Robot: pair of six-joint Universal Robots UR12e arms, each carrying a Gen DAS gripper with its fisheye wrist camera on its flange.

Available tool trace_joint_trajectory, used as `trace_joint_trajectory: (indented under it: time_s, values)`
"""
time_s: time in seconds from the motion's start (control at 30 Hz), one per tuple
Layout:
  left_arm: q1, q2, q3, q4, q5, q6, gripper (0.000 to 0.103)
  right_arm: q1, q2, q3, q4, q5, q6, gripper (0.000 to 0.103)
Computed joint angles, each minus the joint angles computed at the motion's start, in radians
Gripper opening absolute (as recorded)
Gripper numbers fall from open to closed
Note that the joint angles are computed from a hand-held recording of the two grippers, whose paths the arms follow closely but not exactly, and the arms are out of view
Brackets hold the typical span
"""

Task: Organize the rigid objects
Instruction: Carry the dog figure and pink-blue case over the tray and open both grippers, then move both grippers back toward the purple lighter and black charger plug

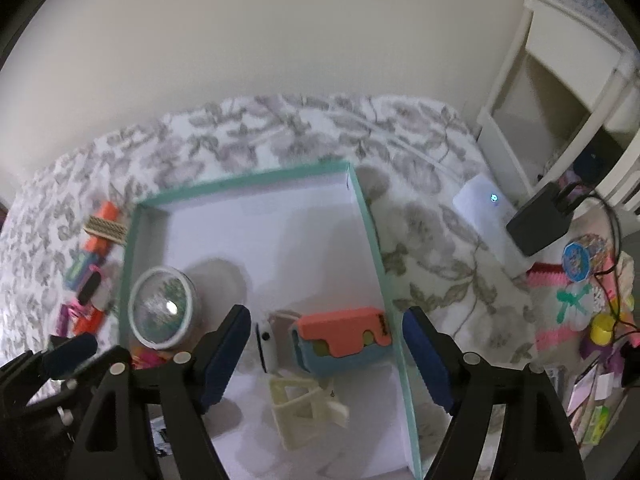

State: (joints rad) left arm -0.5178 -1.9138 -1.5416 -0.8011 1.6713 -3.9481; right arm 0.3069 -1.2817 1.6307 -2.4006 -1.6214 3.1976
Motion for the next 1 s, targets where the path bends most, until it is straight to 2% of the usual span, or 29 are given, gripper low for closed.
trace_joint_trajectory:
  time_s: [0.1, 0.2, 0.37, 0.43, 0.5, 0.67, 0.77, 1.0]
  values:
    - [0.006, 0.022, -0.018, 0.013, 0.034, -0.027, 0.054, 0.0, -0.014, 0.004, -0.032, 0.004, 0.005, 0.081]
    - [0.009, 0.044, -0.032, 0.012, 0.074, -0.053, 0.063, 0.004, -0.027, 0.005, -0.062, -0.009, 0.004, 0.082]
    - [0.013, 0.067, -0.044, 0.014, 0.123, -0.076, 0.068, 0.011, -0.039, 0.009, -0.1, -0.018, -0.009, 0.092]
    - [0.014, 0.068, -0.044, 0.015, 0.134, -0.081, 0.074, 0.012, -0.042, 0.011, -0.115, -0.013, -0.016, 0.095]
    - [0.013, 0.069, -0.044, 0.017, 0.145, -0.083, 0.082, 0.015, -0.042, 0.01, -0.117, -0.011, -0.02, 0.099]
    - [0.014, 0.068, -0.044, 0.007, 0.159, -0.09, 0.083, 0.024, -0.035, 0.006, -0.102, -0.024, -0.034, 0.102]
    - [0.016, 0.069, -0.049, 0.004, 0.164, -0.1, 0.093, 0.03, -0.032, 0.001, -0.09, -0.022, -0.044, 0.102]
    - [0.021, 0.089, -0.074, -0.005, 0.214, -0.141, 0.098, 0.043, -0.024, -0.008, -0.08, 0.004, -0.049, 0.103]
